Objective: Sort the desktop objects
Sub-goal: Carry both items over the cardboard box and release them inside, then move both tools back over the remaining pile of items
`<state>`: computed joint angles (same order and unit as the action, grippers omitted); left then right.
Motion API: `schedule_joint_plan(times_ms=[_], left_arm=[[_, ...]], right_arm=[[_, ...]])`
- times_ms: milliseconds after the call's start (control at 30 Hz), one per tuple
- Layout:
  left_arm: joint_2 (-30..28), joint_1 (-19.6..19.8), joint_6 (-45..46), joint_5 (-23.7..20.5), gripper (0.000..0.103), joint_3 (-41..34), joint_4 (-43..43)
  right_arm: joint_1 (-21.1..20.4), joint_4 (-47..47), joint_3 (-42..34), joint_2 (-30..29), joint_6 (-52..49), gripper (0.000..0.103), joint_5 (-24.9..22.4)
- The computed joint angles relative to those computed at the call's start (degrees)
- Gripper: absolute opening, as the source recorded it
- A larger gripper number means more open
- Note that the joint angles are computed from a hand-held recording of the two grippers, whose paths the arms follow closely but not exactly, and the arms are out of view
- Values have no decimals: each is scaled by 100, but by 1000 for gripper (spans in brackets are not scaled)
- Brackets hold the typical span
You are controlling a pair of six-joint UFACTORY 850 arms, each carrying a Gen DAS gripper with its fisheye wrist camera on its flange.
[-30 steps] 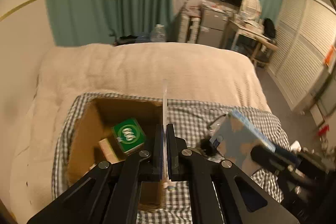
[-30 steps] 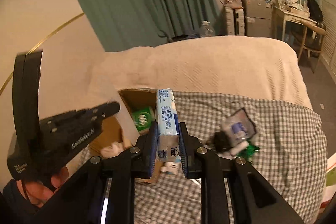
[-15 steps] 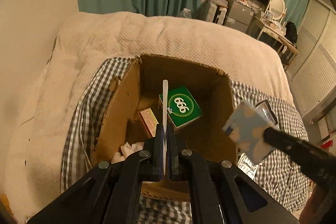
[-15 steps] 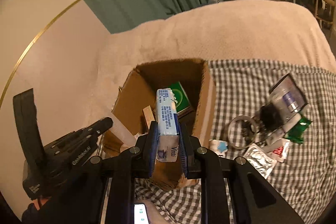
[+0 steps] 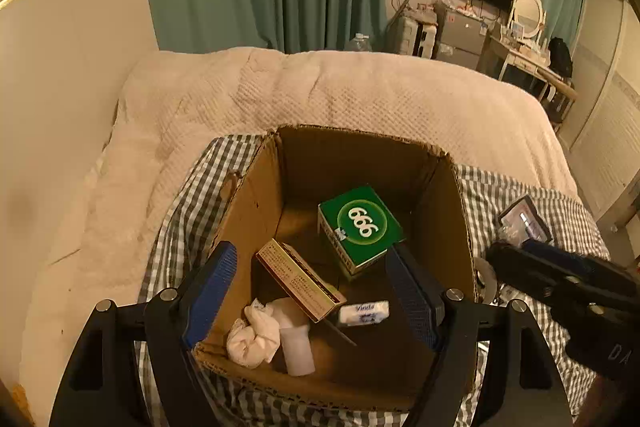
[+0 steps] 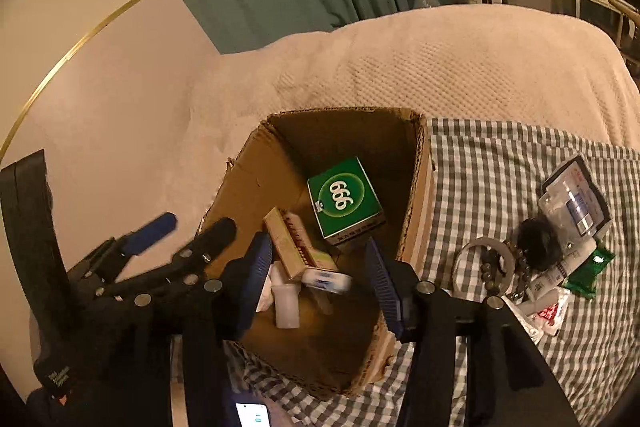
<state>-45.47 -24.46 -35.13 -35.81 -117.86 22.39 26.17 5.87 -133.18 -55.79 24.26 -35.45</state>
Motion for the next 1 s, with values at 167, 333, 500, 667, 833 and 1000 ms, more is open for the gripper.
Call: schedule_joint_plan(times_ms=[167,333,500,667,833,1000], left_arm=[[163,-72,-43,-20,80,178,51],[152,-236,97,-132,80,12,-194],[-42,-509,-4,-292,86,-387,-107],[-429,-796,390,-422,88,-1024,-454],[-867,-1063,283,-520,91,-1568,-292],[-1487,-1335,-211,-788,91,-2380,-33]], right_arm=[[-45,-414,774,521,-53,49,209],[-214,-645,1896,1279,-204,49,587],[-473,-767,2871,1948,-286,50,895],[-765,-703,3589,2418,-402,50,1124],[-998,-1154,4222,2752,-114,52,1450],[-1227,-1224,4650,2842,17,52,1631]])
